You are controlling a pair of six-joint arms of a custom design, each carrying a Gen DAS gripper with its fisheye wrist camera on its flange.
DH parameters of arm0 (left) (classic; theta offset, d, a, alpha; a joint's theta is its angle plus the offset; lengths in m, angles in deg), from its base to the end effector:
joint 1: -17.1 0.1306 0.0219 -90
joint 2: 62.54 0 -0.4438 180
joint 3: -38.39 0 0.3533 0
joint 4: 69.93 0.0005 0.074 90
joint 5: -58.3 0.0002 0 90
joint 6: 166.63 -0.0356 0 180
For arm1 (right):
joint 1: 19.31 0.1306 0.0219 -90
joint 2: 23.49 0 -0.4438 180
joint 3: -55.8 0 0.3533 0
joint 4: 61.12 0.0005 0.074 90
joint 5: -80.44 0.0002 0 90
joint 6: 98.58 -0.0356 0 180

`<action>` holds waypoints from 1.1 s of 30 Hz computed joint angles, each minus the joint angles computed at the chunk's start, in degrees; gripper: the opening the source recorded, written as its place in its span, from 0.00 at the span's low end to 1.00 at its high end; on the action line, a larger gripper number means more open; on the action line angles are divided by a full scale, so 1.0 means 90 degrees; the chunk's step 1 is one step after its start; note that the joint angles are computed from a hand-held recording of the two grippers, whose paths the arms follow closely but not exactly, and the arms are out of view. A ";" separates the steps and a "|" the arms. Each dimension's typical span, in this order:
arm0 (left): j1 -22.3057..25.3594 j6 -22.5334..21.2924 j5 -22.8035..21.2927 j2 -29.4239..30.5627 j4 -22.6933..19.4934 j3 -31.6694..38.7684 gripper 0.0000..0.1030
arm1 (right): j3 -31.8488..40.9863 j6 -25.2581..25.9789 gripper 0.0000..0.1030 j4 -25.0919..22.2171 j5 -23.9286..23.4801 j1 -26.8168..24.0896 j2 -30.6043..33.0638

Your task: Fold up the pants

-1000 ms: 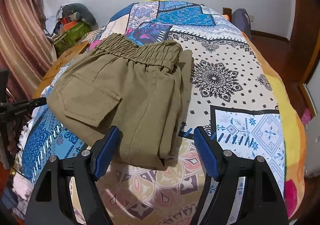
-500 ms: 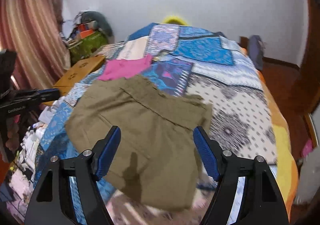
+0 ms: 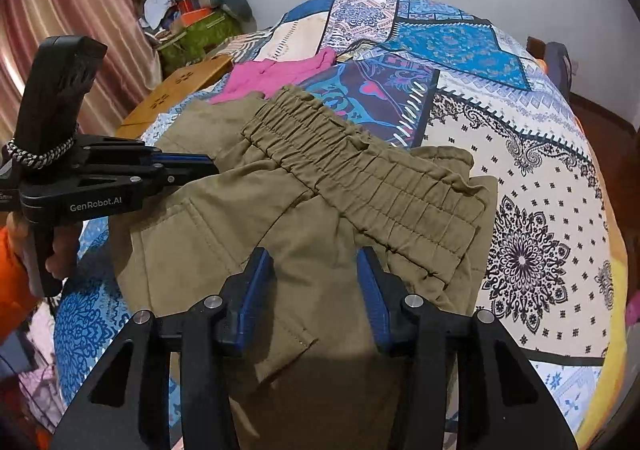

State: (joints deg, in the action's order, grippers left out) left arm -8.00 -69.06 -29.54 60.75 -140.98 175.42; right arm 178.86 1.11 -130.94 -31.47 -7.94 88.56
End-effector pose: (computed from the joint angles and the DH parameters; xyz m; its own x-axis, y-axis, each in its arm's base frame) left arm 0.6039 -0.2849 0.4932 -0.8138 0.2358 -0.5312 0.3381 0.9355 -0.1026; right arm 0.5765 0.1290 0.5178 -0.7640 -0.3129 -0.5642 -0.5082 0.8306 0.2275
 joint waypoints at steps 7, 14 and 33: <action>-0.0088 0.0131 -0.0285 -0.0368 0.0239 -0.0315 0.10 | -0.0128 -0.0445 0.44 0.0112 0.0342 -0.0016 -0.0290; -0.0127 0.0131 -0.0630 -0.0988 0.0512 -0.0646 0.10 | -0.0302 -0.0770 0.46 0.0428 0.0898 -0.0042 -0.0787; 0.0753 0.0519 -0.0148 -0.1533 0.0506 -0.1778 0.75 | -0.1092 -0.1028 0.75 0.0850 0.1431 -0.0353 -0.1145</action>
